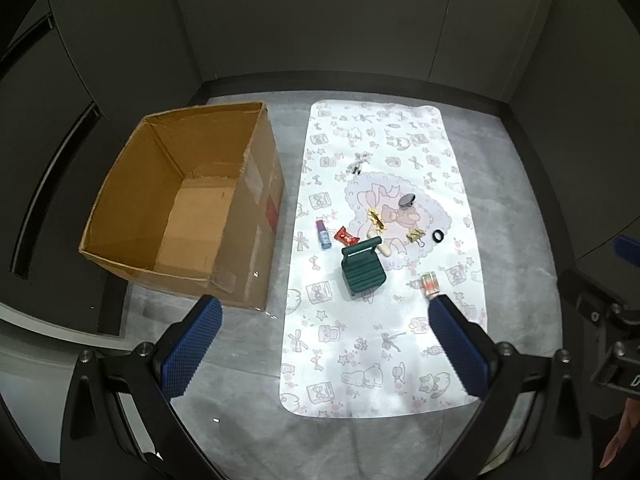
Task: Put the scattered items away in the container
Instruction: 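Grasp the green toy chair with the left tool while the right tool grasps the glass jar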
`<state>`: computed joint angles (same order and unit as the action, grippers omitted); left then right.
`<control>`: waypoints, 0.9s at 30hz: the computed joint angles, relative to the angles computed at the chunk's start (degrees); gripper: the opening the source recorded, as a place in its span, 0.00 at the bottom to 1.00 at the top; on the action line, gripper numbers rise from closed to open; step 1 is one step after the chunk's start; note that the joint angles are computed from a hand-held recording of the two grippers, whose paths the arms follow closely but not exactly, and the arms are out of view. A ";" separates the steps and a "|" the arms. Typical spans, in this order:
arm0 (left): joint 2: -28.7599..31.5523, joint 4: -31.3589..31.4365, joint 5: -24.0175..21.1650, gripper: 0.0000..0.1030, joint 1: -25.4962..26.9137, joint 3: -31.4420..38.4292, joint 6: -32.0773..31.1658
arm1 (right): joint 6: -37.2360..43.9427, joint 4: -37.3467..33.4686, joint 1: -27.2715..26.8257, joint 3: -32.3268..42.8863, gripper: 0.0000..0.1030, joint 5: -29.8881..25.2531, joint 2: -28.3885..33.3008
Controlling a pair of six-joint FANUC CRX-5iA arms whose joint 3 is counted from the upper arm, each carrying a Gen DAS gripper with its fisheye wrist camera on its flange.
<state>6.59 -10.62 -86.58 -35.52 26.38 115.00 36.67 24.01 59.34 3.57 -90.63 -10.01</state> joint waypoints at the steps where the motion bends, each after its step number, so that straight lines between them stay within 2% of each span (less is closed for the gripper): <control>1: 0.25 0.44 0.33 1.00 0.28 -0.43 0.22 | 0.41 -0.09 -0.27 -0.36 1.00 0.30 0.11; 7: 3.97 -0.07 1.90 1.00 -0.06 -0.37 0.01 | 2.16 -3.33 -3.99 -2.95 1.00 4.05 1.30; 14: 8.29 2.10 8.40 1.00 0.57 -3.42 3.87 | 4.08 -6.92 -8.82 -8.44 1.00 10.54 1.74; 23: 11.35 6.57 16.01 1.00 2.23 -9.25 7.28 | 6.78 -8.89 -12.59 -13.11 1.00 14.71 2.95; 27: 13.44 6.90 17.26 1.00 2.06 -9.52 7.08 | 8.50 -9.96 -13.32 -14.13 1.00 15.74 4.09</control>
